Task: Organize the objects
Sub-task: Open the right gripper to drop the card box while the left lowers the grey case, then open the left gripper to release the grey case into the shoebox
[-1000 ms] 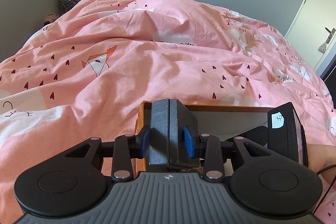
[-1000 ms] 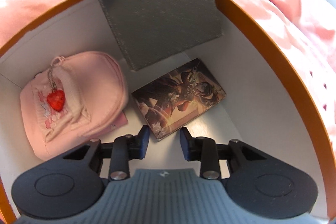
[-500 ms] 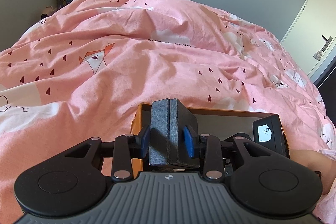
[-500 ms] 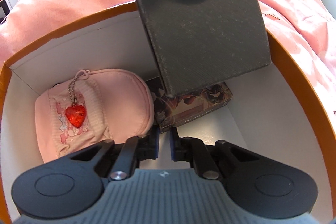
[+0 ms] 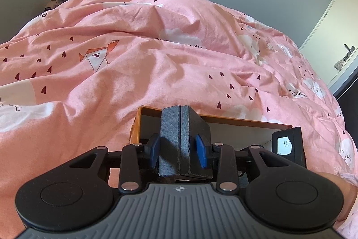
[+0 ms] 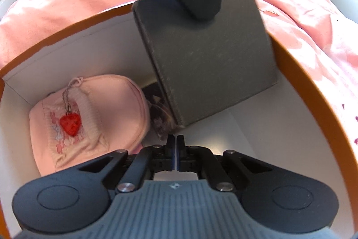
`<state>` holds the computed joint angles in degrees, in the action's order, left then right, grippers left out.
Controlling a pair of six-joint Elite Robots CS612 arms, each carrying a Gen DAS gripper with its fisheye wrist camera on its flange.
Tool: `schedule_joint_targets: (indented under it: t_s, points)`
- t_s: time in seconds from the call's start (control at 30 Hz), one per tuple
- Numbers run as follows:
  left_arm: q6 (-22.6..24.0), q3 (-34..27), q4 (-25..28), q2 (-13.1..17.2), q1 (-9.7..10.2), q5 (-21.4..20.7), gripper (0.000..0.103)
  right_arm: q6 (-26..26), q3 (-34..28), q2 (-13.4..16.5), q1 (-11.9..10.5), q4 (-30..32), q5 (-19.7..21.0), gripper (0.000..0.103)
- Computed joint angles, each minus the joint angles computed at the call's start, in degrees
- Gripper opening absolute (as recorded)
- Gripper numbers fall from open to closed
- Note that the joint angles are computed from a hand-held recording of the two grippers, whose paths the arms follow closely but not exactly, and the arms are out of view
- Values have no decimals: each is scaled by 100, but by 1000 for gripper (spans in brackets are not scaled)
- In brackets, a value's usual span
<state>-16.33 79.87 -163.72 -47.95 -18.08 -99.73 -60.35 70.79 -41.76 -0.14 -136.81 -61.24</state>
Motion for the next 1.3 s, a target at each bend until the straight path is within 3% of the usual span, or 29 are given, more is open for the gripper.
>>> schedule_joint_targets:
  t_s: [0.13, 0.3, 0.43, 0.6, 0.77, 0.9, 1.03, 1.3]
  points:
    - [5, -47, 121, 20, 5, -29, 39, 236, -1, 63, -28, -191, 193, 0]
    - [53, -152, 436, 88, 10, -217, 39, 481, -48, 46, -115, -183, 130, 0]
    - [50, -240, 678, 153, -29, -106, 39, 823, -61, -11, -236, -51, 187, 1]
    - [300, -279, 855, 150, -120, 289, 40, 1016, -43, -12, -283, -116, 328, 1]
    - [878, -283, 1131, 113, -271, 898, 42, 1118, -37, 10, -286, -219, 294, 1]
    - [1277, -150, 1001, 51, -391, 1413, 44, 1248, -81, 33, -322, -174, 338, 1]
    - [1511, 31, 744, -55, -403, 1437, 48, 1338, -124, 46, -373, -135, 440, 1]
    - [583, 349, -169, -254, -185, 917, 48, 1447, -219, 104, -394, -402, 481, 1]
